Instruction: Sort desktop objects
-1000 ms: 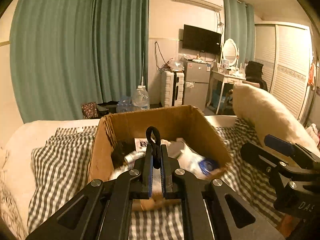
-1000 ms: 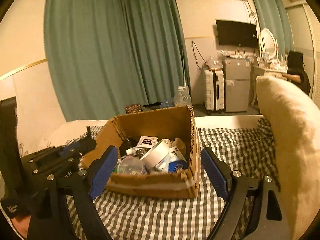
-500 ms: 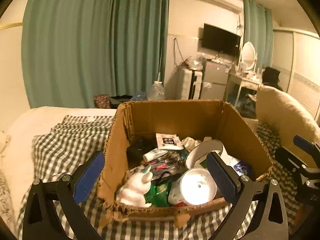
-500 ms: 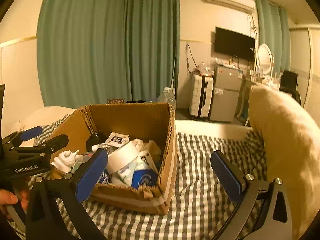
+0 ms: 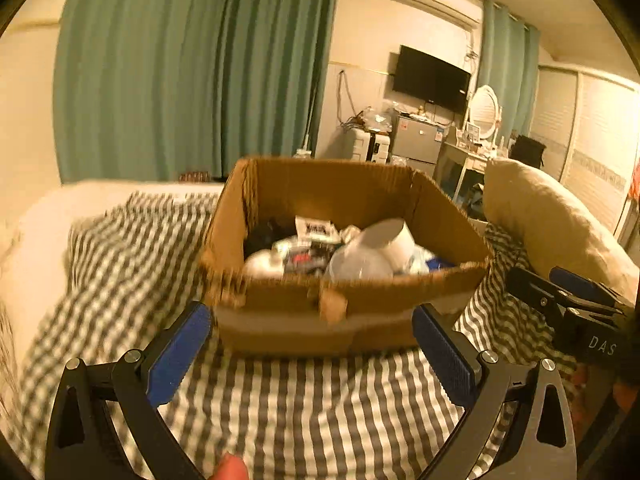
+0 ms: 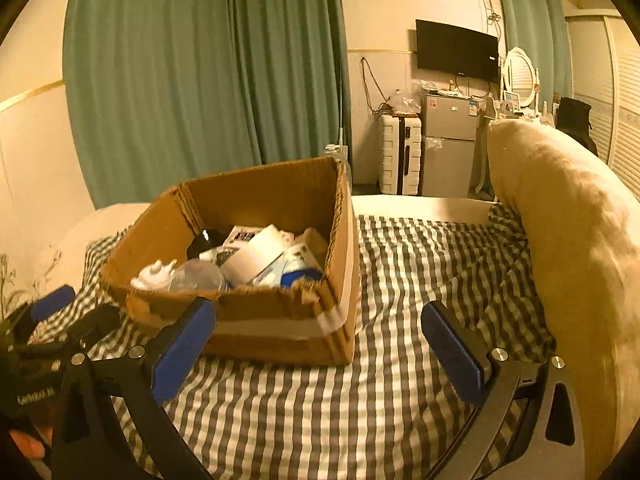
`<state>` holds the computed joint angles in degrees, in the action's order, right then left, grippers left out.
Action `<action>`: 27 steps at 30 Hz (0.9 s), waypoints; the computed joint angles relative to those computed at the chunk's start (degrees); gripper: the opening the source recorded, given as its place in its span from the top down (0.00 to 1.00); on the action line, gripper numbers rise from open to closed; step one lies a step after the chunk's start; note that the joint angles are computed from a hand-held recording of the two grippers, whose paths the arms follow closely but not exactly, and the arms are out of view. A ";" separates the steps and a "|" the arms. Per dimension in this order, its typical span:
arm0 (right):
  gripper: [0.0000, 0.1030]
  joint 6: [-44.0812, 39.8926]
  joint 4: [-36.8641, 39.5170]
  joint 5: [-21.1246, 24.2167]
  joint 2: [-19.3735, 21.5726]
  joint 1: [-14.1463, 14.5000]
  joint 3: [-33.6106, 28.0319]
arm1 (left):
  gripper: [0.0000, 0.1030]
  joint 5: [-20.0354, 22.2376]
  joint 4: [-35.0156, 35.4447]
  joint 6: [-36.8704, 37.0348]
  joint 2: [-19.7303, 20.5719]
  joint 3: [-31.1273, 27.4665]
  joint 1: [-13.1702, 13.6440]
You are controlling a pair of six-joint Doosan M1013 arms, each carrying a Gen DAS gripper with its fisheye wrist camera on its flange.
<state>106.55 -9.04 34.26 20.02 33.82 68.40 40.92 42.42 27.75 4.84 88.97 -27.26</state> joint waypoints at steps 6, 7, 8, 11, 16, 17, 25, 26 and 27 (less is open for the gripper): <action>0.00 -1.60 0.31 1.16 -0.23 1.07 0.81 | 0.00 3.18 -4.37 -0.30 1.13 -1.83 0.84; 0.00 -1.27 0.11 1.43 -0.21 1.15 0.78 | 0.00 2.92 -4.09 -0.11 1.12 -1.85 0.81; 0.00 -0.49 -0.56 1.50 -0.26 1.26 0.95 | 0.00 3.15 -3.50 -0.26 1.11 -1.85 0.70; 0.00 0.66 -0.95 1.66 -0.28 1.19 1.13 | 0.00 4.25 -1.21 -1.37 1.05 -1.77 0.22; 0.00 2.73 -2.70 1.99 -0.20 1.34 1.06 | 0.00 5.72 -0.22 -1.43 1.34 -2.03 0.02; 0.00 3.02 -3.04 1.99 -0.21 1.39 1.12 | 0.00 5.99 0.02 -1.52 1.36 -2.05 -0.08; 0.00 3.19 -3.42 3.04 0.06 1.58 0.99 | 0.00 8.07 1.22 -0.97 1.89 -2.62 -0.51; 0.00 3.50 -3.70 3.07 0.06 1.62 0.98 | 0.00 8.35 1.15 -0.76 1.99 -2.71 -0.55; 0.00 3.43 -3.48 3.02 0.05 1.59 1.02 | 0.00 8.69 1.18 -0.52 2.11 -2.81 -0.62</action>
